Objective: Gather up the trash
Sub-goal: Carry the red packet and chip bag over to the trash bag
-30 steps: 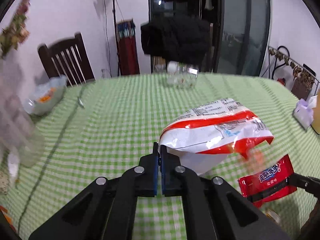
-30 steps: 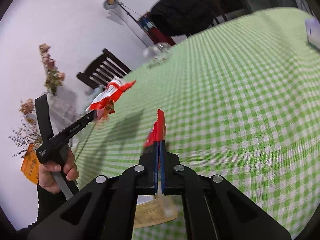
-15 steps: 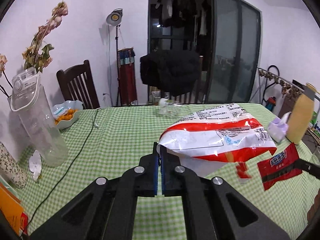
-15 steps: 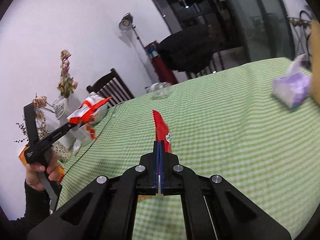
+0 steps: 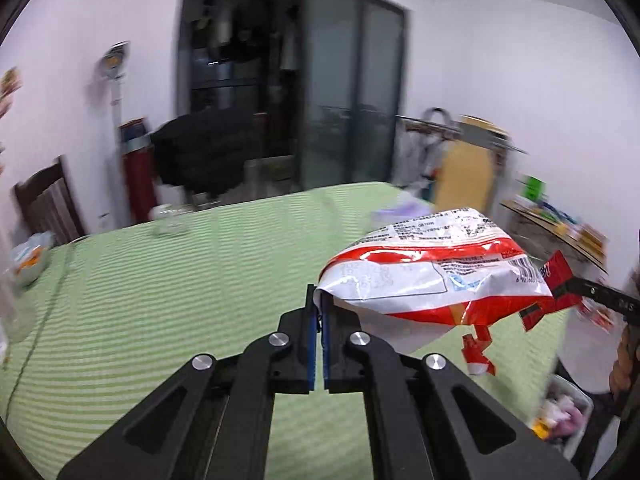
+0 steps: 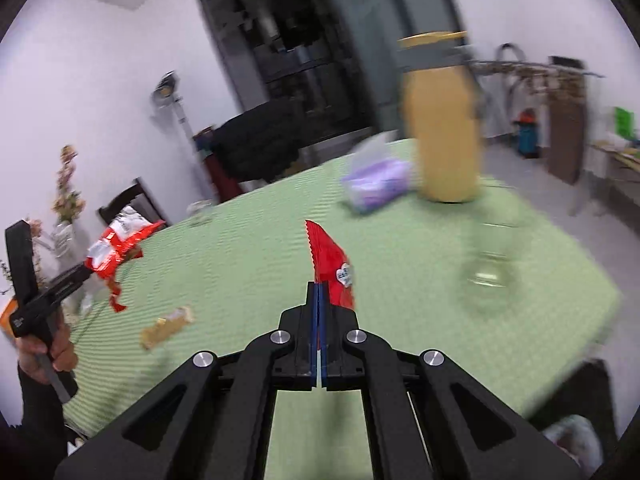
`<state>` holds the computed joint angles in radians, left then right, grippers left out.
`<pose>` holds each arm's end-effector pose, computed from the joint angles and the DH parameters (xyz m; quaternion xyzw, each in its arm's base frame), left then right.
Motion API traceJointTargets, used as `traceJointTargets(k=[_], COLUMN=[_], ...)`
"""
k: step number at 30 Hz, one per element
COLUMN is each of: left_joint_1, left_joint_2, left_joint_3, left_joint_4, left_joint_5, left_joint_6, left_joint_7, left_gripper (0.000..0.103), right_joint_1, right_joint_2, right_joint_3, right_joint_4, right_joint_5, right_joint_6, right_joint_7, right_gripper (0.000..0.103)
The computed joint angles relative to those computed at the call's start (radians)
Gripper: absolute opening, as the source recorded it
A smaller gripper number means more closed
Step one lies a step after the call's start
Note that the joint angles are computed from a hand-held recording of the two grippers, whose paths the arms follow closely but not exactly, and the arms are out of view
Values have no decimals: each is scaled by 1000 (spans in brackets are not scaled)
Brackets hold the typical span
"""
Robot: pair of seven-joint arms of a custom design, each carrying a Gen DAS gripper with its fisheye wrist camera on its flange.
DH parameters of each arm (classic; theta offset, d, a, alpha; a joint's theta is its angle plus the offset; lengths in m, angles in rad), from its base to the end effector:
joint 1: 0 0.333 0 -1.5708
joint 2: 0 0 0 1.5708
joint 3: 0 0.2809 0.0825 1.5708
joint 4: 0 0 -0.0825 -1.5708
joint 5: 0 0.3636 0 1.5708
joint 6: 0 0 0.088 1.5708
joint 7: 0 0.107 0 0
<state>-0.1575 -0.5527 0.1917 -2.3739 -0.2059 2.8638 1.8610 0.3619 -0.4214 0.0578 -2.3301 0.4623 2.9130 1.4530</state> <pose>0.4341 0.0429 0.6200 -0.5931 0.6300 -0.3838 0.3226 0.4354 0.1684 0.5914 -0.6605 0.5676 -0.1649 0.4629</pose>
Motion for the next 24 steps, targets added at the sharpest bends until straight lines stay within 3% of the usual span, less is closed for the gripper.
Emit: traceJointTargets(k=[8,13,17,21,24], left_joint_1=[-184,-316,-432,-465,-432], left_joint_2=[-53,-51,29,149,253], left_joint_3=[-104,-167,-185,-244,-326], left_joint_4=[-72,-96,-62,-8,37], left_joint_5=[-40,-54,-91,-118,-87], left_joint_6=[-9,-25,-55,-98,-117], left_joint_7=[-28,-61,-39,-22,-42], left_gripper=[0,0,0,0,0], right_joint_1=[-229,-319,-369,-384,-349], right_joint_2=[-392,-515,-470,-314,-173], right_joint_3=[-17,-98,-127,-163,-209], right_joint_4=[-335,-488,-563,-581,-553], right_joint_5=[-150,-175,-159,-119,-64], right_joint_6=[-145,-207,-199,-135,-101], right_joint_7=[48,0,-14,-35,-67], right_gripper=[1,1,1,1,1])
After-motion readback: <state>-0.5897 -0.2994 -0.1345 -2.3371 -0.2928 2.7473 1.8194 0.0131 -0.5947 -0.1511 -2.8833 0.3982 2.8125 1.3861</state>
